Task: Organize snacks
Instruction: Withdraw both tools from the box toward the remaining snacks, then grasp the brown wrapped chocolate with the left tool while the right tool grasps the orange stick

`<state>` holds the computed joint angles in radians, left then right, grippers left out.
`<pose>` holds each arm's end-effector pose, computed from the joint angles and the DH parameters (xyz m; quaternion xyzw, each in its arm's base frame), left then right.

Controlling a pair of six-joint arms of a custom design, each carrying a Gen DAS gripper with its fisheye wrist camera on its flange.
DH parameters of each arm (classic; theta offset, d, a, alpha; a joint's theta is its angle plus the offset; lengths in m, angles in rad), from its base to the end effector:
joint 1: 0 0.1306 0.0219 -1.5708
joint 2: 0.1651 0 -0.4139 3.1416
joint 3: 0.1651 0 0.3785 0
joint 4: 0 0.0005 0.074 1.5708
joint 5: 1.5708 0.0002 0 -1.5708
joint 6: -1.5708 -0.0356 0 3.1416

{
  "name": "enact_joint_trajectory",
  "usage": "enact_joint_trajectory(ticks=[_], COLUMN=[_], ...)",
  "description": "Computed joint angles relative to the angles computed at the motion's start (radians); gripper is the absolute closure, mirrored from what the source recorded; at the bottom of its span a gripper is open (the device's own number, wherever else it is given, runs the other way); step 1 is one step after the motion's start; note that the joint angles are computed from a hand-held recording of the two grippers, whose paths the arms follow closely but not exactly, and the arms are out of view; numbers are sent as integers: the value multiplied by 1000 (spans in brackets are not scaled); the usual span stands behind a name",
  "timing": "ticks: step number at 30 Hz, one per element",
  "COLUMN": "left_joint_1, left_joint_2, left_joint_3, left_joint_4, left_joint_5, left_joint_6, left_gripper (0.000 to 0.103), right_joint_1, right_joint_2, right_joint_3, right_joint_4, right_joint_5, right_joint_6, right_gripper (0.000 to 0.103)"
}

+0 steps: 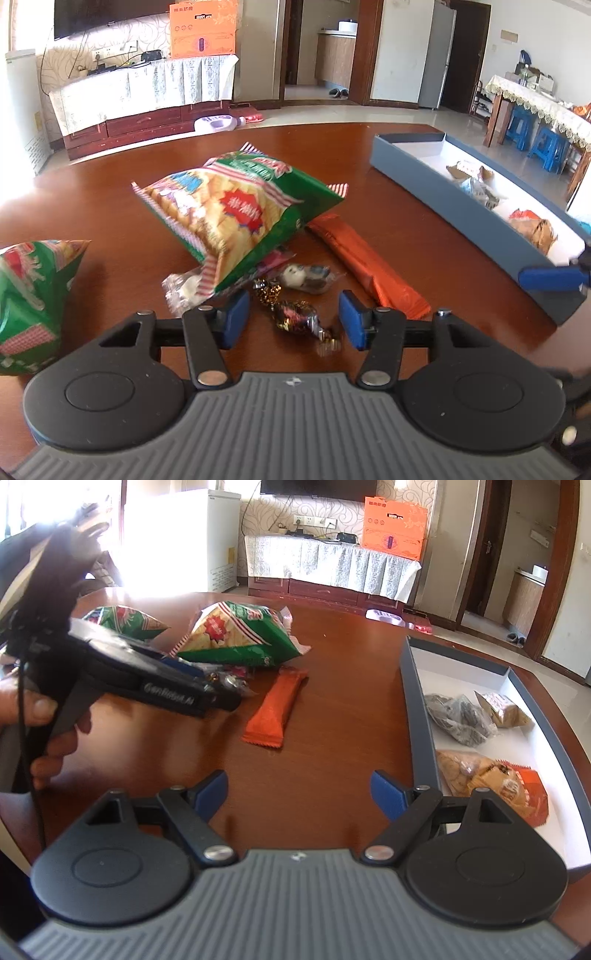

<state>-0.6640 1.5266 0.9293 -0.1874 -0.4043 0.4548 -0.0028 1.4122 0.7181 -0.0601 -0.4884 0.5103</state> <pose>0.3707 -0.2730 0.2530 0.0180 0.9080 -0.0419 0.4164 0.3923 0.0151 0.2300 -0.3165 0.8380 0.1169 0.4290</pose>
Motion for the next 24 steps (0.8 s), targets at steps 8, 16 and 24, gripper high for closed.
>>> enact_joint_trajectory(ticks=[8, 16, 24], left_joint_1=[22, -8, -6], left_joint_2=[-42, -76, -77], left_joint_3=[-51, -63, -73], left_joint_4=[24, -51, -39], left_joint_5=[24, -11, -15], left_joint_6=[50, 46, 29], left_gripper=[70, 60, 61], right_joint_1=[31, 82, 151], right_joint_2=[13, 46, 137], right_joint_3=[-4, 10, 119], right_joint_4=[62, 170, 96], right_joint_5=[35, 79, 174], right_joint_6=[-50, -152, -187], right_gripper=[18, 18, 56])
